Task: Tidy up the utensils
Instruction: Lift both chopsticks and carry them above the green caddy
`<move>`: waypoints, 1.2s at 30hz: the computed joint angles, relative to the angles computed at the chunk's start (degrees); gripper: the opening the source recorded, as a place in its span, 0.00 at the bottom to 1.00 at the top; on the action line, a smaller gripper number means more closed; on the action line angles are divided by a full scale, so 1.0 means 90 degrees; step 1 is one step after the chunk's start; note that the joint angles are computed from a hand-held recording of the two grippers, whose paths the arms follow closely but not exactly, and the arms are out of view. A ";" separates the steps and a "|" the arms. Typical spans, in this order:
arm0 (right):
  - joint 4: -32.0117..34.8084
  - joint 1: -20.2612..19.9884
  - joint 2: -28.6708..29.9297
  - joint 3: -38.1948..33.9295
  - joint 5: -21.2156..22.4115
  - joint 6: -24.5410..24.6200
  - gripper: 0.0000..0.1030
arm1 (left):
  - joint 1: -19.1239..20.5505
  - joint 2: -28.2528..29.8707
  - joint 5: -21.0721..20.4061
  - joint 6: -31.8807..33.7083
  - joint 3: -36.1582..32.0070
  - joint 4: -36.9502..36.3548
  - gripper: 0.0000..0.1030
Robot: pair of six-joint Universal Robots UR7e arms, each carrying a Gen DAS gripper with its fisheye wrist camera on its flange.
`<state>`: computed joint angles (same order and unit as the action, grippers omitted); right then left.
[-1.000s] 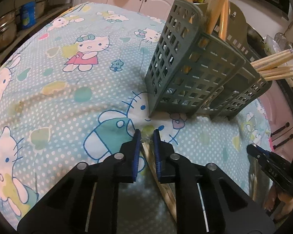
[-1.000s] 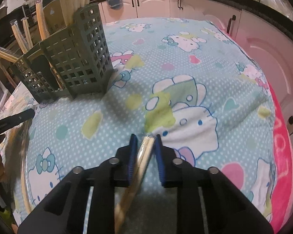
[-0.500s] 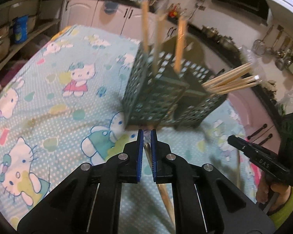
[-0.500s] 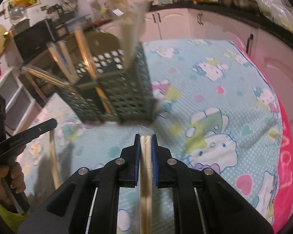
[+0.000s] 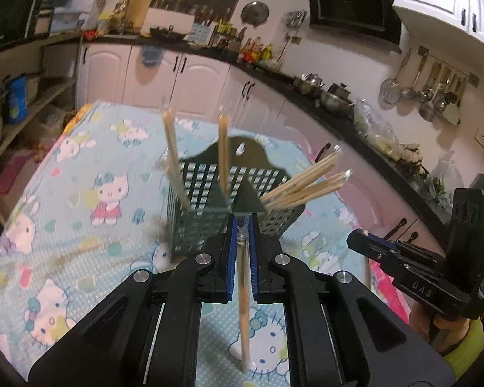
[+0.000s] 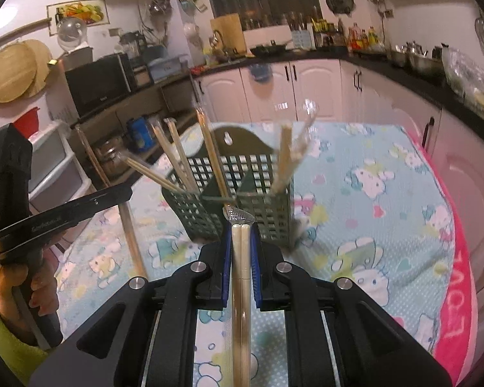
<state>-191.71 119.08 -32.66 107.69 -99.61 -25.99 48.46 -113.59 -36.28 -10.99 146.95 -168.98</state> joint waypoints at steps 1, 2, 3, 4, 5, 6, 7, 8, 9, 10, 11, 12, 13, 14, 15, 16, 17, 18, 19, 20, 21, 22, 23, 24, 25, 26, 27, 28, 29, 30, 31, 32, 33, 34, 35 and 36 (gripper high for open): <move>-0.0052 0.0014 -0.0019 0.0004 0.0038 -0.0004 0.10 | -0.0073 -0.0038 0.0040 0.0015 -0.0016 0.0038 0.02; -0.0138 0.0022 -0.0034 0.0013 0.0096 -0.0006 0.10 | -0.0135 -0.0056 0.0082 0.0039 -0.0034 0.0046 0.02; -0.0200 0.0017 -0.0048 0.0017 0.0146 -0.0008 0.10 | -0.0162 -0.0074 0.0108 0.0086 -0.0048 0.0031 0.02; -0.0269 0.0022 -0.0051 0.0017 0.0188 0.0005 0.10 | -0.0217 -0.0081 0.0145 0.0127 -0.0080 0.0021 0.02; -0.0342 0.0027 -0.0053 0.0013 0.0236 0.0024 0.10 | -0.0257 -0.0085 0.0166 0.0168 -0.0116 0.0008 0.02; -0.0424 0.0026 -0.0052 0.0001 0.0304 0.0035 0.10 | -0.0296 -0.0072 0.0205 0.0224 -0.0150 -0.0030 0.02; -0.0490 0.0030 -0.0043 -0.0025 0.0352 0.0040 0.10 | -0.0329 -0.0068 0.0235 0.0256 -0.0178 -0.0037 0.02; -0.0571 0.0033 -0.0025 -0.0056 0.0397 0.0052 0.10 | -0.0358 -0.0054 0.0255 0.0315 -0.0215 -0.0079 0.02; -0.0629 0.0030 -0.0011 -0.0078 0.0436 0.0056 0.10 | -0.0389 -0.0051 0.0277 0.0344 -0.0229 -0.0105 0.02; -0.0721 0.0036 0.0015 -0.0117 0.0481 0.0071 0.10 | -0.0431 -0.0042 0.0305 0.0404 -0.0262 -0.0140 0.02; -0.0799 0.0046 0.0031 -0.0136 0.0506 0.0086 0.10 | -0.0468 -0.0038 0.0331 0.0463 -0.0280 -0.0186 0.02; -0.0889 0.0052 0.0062 -0.0184 0.0565 0.0091 0.10 | -0.0515 -0.0025 0.0360 0.0527 -0.0317 -0.0237 0.02; -0.0961 0.0064 0.0091 -0.0233 0.0605 0.0095 0.10 | -0.0537 -0.0009 0.0365 0.0594 -0.0357 -0.0275 0.02; -0.1032 0.0081 0.0133 -0.0307 0.0643 0.0091 0.10 | -0.0571 -0.0020 0.0383 0.0632 -0.0386 -0.0275 0.02; -0.1061 0.0094 0.0161 -0.0365 0.0660 0.0086 0.10 | -0.0596 -0.0015 0.0393 0.0666 -0.0417 -0.0288 0.02; -0.1084 0.0115 0.0197 -0.0442 0.0665 0.0080 0.10 | -0.0625 0.0005 0.0398 0.0735 -0.0471 -0.0320 0.02; -0.1112 0.0143 0.0241 -0.0532 0.0650 0.0070 0.10 | -0.0653 0.0017 0.0411 0.0782 -0.0517 -0.0337 0.02; -0.1127 0.0156 0.0284 -0.0621 0.0662 0.0045 0.10 | -0.0672 0.0031 0.0415 0.0819 -0.0540 -0.0363 0.02; -0.1142 0.0168 0.0312 -0.0682 0.0686 0.0031 0.10 | -0.0701 0.0071 0.0438 0.0909 -0.0589 -0.0422 0.02; -0.1141 0.0186 0.0347 -0.0756 0.0688 0.0032 0.10 | -0.0718 0.0113 0.0460 0.1000 -0.0630 -0.0496 0.02; -0.1130 0.0210 0.0391 -0.0864 0.0690 0.0034 0.10 | -0.0738 0.0178 0.0478 0.1117 -0.0690 -0.0598 0.02; -0.1126 0.0228 0.0433 -0.0959 0.0704 0.0038 0.10 | -0.0757 0.0214 0.0494 0.1180 -0.0718 -0.0663 0.01; -0.1140 0.0248 0.0482 -0.1059 0.0718 0.0037 0.10 | -0.0777 0.0252 0.0506 0.1261 -0.0761 -0.0726 0.01; -0.1157 0.0269 0.0533 -0.1153 0.0718 0.0026 0.10 | -0.0788 0.0298 0.0516 0.1359 -0.0803 -0.0809 0.01; -0.1169 0.0288 0.0590 -0.1258 0.0733 0.0005 0.10 | -0.0810 0.0364 0.0544 0.1492 -0.0852 -0.0939 0.01; -0.1199 0.0303 0.0644 -0.1348 0.0755 -0.0012 0.10 | -0.0824 0.0426 0.0564 0.1616 -0.0899 -0.1062 0.01; -0.1223 0.0323 0.0685 -0.1419 0.0754 -0.0022 0.10 | -0.0833 0.0481 0.0579 0.1731 -0.0937 -0.1181 0.01; -0.1232 0.0337 0.0739 -0.1522 0.0752 -0.0043 0.10 | -0.0832 0.0545 0.0587 0.1847 -0.0989 -0.1299 0.01; -0.1225 0.0348 0.0795 -0.1634 0.0742 -0.0056 0.10 | -0.0814 0.0593 0.0579 0.1933 -0.1037 -0.1376 0.01; -0.1217 0.0357 0.0835 -0.1718 0.0732 -0.0055 0.10 | -0.0777 0.0666 0.0562 0.2032 -0.1101 -0.1480 0.01; -0.1213 0.0366 0.0882 -0.1816 0.0723 -0.0057 0.10 | -0.0731 0.0721 0.0527 0.2101 -0.1144 -0.1567 0.01; -0.1205 0.0375 0.0934 -0.1922 0.0714 -0.0064 0.10 | -0.0695 0.0739 0.0505 0.2151 -0.1182 -0.1606 0.01; -0.1194 0.0388 0.0973 -0.2003 0.0700 -0.0074 0.10 | -0.0657 0.0782 0.0486 0.2206 -0.1224 -0.1666 0.01; -0.1197 0.0393 0.1021 -0.2093 0.0692 -0.0099 0.10 | -0.0606 0.0830 0.0452 0.2275 -0.1273 -0.1740 0.01; -0.1221 0.0398 0.1058 -0.2151 0.0674 -0.0119 0.10 | -0.0563 0.0873 0.0431 0.2333 -0.1318 -0.1802 0.01; -0.1227 0.0406 0.1117 -0.2261 0.0647 -0.0151 0.10 | -0.0523 0.0908 0.0403 0.2374 -0.1356 -0.1851 0.01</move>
<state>-202.75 122.73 -22.61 87.34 -93.79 -27.35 43.75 -105.42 -32.65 10.37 134.75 -185.63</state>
